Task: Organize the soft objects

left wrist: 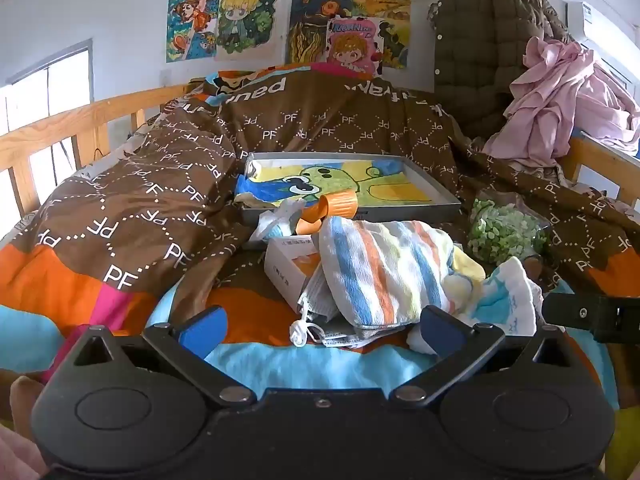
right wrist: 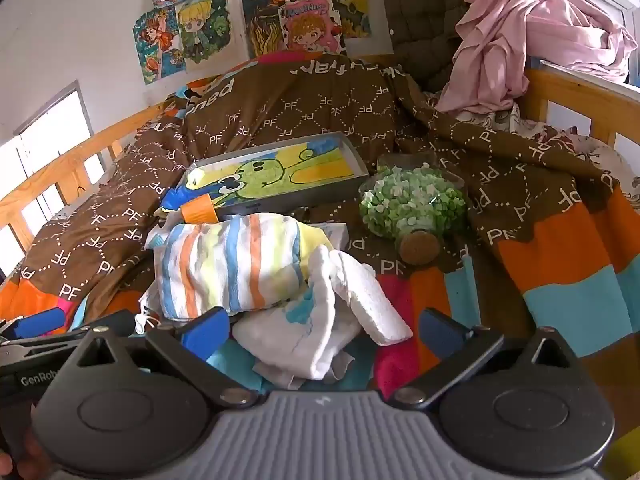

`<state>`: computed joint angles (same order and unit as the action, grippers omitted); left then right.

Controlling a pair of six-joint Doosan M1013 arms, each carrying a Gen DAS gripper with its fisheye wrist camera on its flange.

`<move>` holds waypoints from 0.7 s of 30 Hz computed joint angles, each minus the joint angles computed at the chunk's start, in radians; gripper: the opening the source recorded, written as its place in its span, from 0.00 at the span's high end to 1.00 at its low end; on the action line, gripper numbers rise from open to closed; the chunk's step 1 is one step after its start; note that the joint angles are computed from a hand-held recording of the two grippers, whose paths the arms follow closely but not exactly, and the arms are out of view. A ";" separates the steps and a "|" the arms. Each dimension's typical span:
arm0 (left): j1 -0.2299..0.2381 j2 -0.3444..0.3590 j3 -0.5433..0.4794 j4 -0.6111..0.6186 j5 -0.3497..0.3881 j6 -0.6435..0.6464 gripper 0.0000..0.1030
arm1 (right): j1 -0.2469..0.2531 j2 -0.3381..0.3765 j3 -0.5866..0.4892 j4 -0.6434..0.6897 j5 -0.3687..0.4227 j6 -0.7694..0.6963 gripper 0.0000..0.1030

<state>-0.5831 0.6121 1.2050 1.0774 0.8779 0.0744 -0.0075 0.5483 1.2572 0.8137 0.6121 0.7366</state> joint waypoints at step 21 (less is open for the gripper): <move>-0.001 0.000 0.000 0.005 0.002 -0.002 0.01 | 0.000 0.002 -0.004 -0.008 0.006 0.011 0.00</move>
